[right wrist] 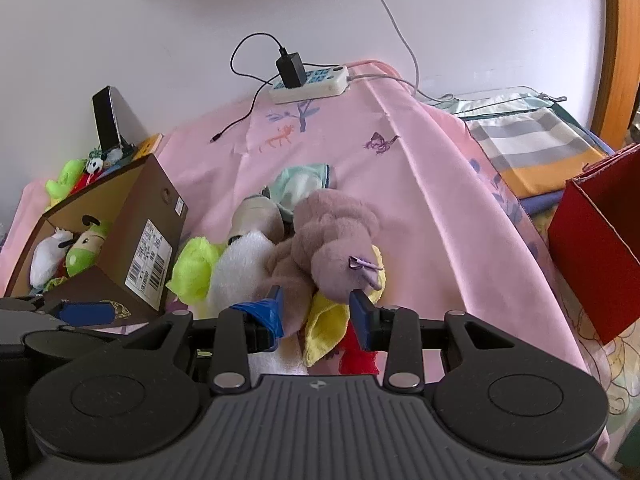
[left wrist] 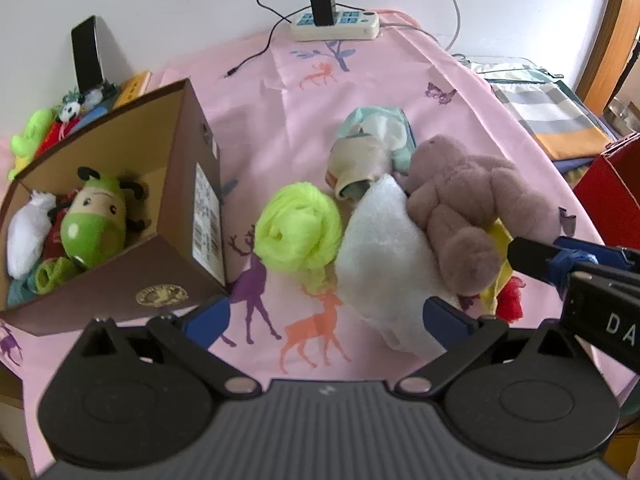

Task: Organize soft objects
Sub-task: 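Move the right gripper toward the pink-brown teddy bear on the pile, then close the right gripper on the pink-brown teddy bear and lift it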

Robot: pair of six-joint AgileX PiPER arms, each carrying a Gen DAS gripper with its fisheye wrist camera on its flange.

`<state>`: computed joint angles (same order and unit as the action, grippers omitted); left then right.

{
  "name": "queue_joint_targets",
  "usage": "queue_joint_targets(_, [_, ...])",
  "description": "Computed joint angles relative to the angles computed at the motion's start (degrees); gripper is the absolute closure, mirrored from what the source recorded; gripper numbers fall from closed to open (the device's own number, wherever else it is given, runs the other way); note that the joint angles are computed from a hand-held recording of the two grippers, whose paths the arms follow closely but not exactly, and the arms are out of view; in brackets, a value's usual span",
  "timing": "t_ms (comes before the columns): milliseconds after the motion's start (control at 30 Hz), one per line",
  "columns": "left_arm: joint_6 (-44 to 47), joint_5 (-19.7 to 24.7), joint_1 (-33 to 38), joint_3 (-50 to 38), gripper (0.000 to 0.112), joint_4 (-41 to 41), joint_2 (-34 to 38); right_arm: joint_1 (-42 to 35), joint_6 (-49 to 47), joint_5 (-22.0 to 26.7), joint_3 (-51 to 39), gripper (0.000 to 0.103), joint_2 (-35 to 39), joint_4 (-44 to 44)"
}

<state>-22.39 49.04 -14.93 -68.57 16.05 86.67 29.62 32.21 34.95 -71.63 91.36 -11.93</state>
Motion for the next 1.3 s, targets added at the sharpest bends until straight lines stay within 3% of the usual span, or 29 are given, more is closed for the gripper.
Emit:
queue_joint_targets(100, [-0.3,0.1,-0.3,-0.5,0.010,0.2,0.5,0.1,-0.1,0.7,-0.4,0.084,0.3,0.4])
queue_joint_targets(300, [4.9,2.9,0.3,-2.2,0.010,-4.7,2.6,-1.0,-4.9,8.4,-4.0,0.084,2.2,3.3])
queue_joint_targets(567, [8.1,4.5,-0.7,-0.7,0.010,-7.1,3.7,-1.4,-7.6,12.9,-3.9,0.084,1.4,3.3])
queue_joint_targets(1300, [7.1,6.9,-1.4,1.3,0.010,-7.7,4.3,-2.3,-11.9,13.5,-1.7,0.084,1.9,9.2])
